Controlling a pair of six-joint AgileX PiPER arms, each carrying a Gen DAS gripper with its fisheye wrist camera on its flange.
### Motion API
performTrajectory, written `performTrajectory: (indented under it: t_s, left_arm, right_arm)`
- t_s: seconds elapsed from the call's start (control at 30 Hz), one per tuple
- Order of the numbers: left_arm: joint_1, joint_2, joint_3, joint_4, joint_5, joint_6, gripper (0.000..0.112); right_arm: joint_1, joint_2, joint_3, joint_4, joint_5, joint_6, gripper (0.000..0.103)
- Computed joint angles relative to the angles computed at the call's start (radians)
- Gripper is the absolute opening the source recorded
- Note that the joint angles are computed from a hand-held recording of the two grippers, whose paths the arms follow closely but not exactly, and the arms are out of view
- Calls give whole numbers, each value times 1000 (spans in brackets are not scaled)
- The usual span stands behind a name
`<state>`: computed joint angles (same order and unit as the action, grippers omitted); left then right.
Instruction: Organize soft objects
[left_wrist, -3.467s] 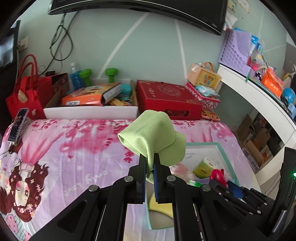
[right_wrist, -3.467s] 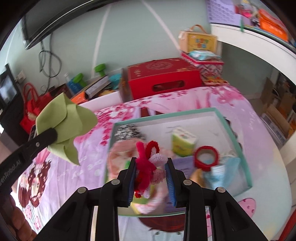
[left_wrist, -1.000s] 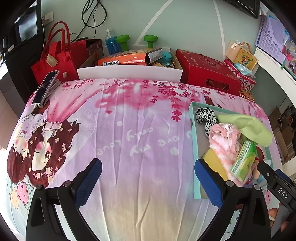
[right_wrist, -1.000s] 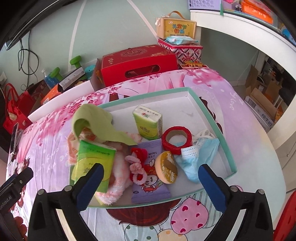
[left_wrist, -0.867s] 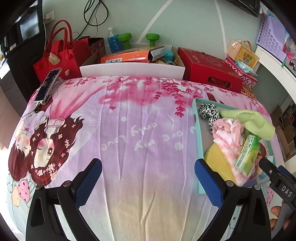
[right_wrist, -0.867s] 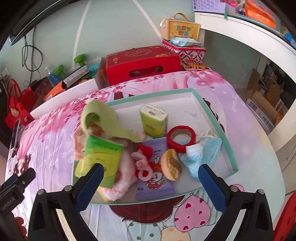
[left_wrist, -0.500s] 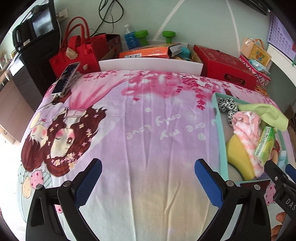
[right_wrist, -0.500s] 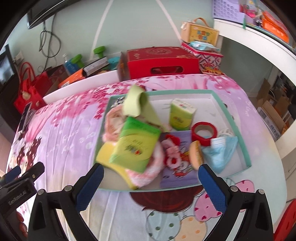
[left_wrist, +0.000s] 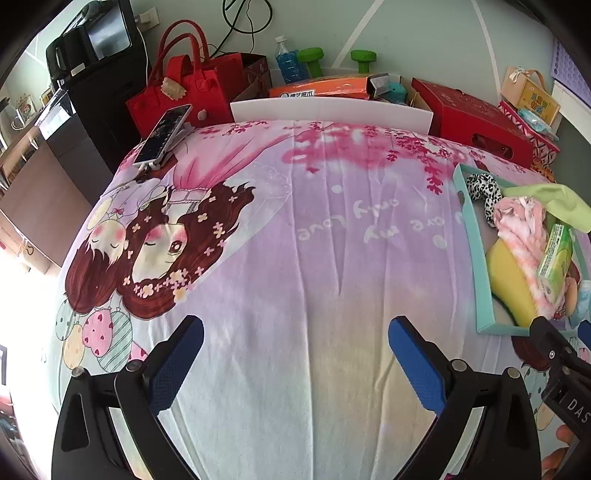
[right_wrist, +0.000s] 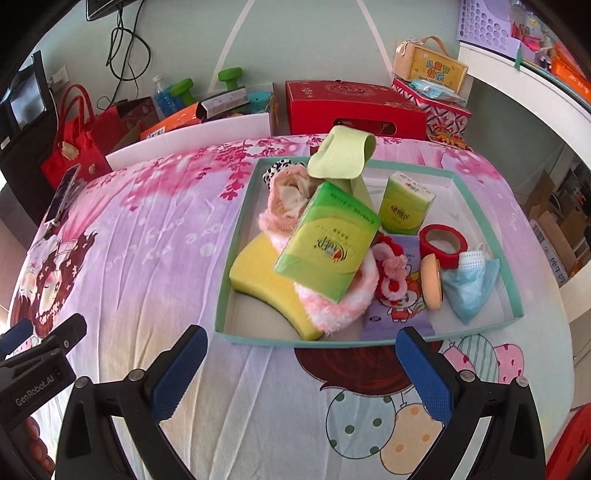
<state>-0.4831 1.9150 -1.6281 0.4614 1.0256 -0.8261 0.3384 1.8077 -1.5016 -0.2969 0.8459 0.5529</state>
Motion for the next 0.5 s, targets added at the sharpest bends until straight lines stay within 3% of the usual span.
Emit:
performTrajectory:
  t_s: [0.5]
  left_arm:
    - [0, -4, 13, -18, -5, 19, 100]
  right_arm:
    - [-4, 1, 1, 4, 12, 5, 103]
